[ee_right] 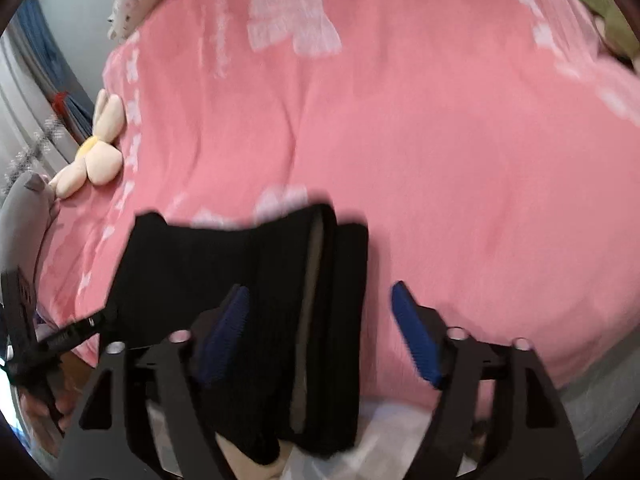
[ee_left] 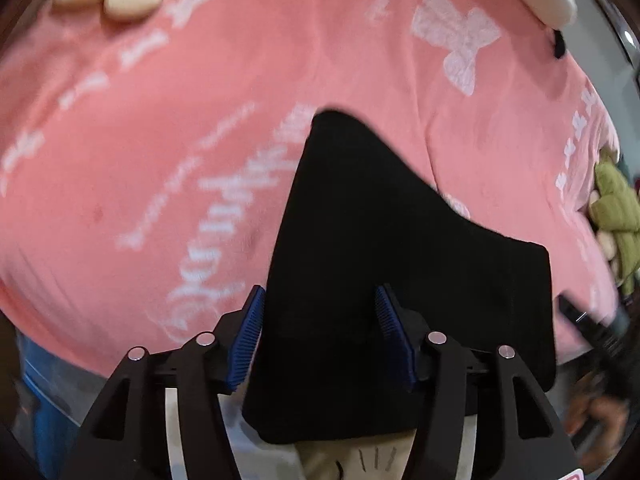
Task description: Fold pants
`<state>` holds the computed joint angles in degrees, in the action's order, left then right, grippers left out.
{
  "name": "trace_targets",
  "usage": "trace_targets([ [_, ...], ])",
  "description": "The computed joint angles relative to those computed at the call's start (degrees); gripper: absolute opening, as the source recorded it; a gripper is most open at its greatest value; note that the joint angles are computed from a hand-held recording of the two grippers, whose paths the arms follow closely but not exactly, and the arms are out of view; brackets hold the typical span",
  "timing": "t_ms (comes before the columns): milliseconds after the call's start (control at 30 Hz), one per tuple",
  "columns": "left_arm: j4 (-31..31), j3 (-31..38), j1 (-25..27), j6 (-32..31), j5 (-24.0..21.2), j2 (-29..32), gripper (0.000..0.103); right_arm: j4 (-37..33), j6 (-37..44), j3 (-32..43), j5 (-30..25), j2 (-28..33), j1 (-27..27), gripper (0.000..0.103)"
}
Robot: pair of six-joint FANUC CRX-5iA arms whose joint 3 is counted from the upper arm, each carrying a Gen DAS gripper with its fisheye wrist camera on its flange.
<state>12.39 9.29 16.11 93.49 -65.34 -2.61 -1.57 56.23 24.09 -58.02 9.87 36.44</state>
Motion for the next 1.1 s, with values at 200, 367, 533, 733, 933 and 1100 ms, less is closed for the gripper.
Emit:
trace_targets([
  [200, -6.83, 2.72, -4.88, -0.49, 1.09, -0.39, 0.069, -4.27, 8.46, 13.62, -3.56, 11.25, -2.3, 0.067],
  [367, -9.18, 1.67, -6.04, -1.42, 0.73, -1.59, 0.073, -11.87, 15.48, 20.64, -6.65, 13.04, -2.46, 0.028],
  [533, -7.36, 0.96, -4.85, -0.66, -0.16, -1.28, 0.074, -0.65, 13.64, 16.61, -2.91, 10.17, -0.13, 0.035],
  [733, -5.3, 0.26, -4.0, 0.01, -1.32, -1.35, 0.077, -6.81, 2.58, 3.64, -1.4, 2.72, -2.92, 0.046],
  [933, -8.3, 1.05, -5.75, 1.14, -2.29, -0.97, 0.079, -6.09, 1.16, -3.32, -1.96, -4.3, 2.16, 0.047],
  [1100, -11.6, 2.81, -7.76, 2.9, -4.09, -0.31, 0.079, -0.74, 1.55, -3.88, -3.89, -2.08, 6.17, 0.051],
])
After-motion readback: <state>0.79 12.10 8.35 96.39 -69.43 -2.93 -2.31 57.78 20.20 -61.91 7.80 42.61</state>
